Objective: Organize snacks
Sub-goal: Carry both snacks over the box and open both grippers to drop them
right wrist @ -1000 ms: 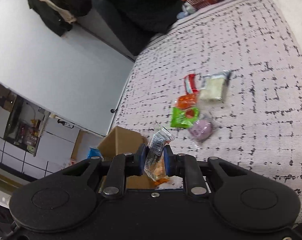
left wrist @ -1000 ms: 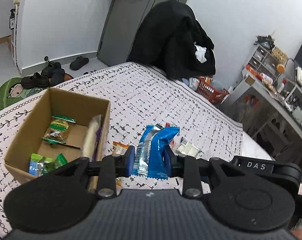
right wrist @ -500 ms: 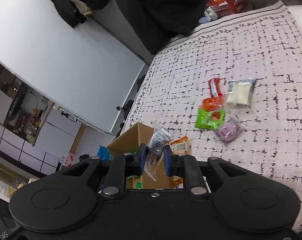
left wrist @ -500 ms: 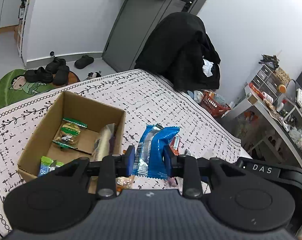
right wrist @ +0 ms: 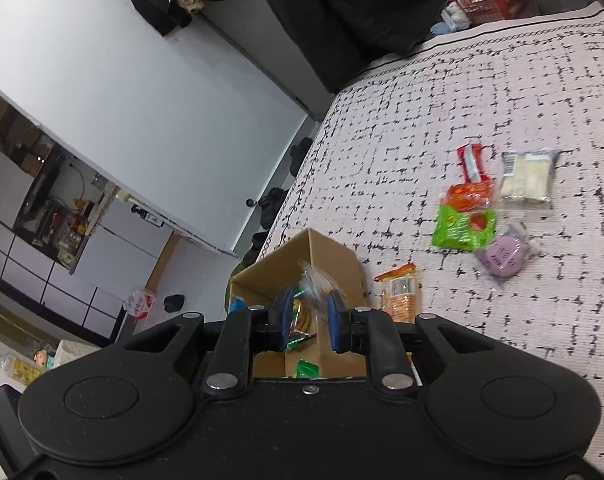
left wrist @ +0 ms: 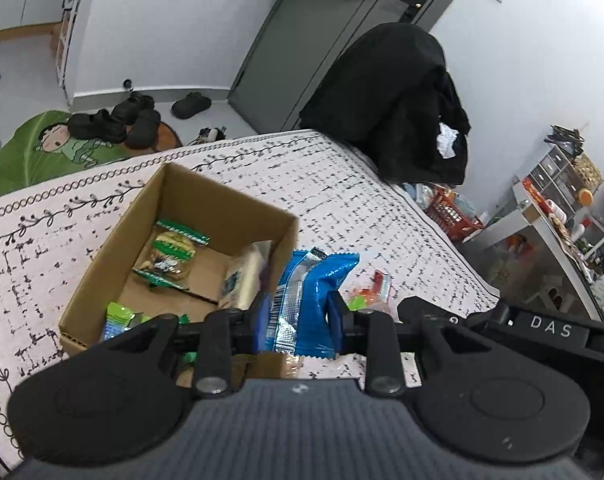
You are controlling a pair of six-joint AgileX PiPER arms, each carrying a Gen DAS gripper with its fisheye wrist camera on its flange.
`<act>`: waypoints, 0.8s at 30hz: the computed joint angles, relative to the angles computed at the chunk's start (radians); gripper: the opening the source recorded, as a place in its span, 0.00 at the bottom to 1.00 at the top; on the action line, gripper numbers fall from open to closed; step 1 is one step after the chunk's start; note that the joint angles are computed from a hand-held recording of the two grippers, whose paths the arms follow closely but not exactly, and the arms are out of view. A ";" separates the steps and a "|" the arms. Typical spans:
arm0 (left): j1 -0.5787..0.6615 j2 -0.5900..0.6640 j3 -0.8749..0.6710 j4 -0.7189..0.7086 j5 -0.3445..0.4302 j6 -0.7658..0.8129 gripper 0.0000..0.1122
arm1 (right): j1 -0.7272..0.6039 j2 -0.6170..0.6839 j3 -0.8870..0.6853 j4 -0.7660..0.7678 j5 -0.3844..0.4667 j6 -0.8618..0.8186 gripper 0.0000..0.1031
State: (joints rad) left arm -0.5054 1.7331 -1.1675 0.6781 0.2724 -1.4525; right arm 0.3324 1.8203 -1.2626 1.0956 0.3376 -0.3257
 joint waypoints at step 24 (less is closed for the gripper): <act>0.115 0.058 0.016 -0.210 -0.020 0.119 0.30 | 0.031 0.127 -0.075 -0.450 0.006 0.487 0.21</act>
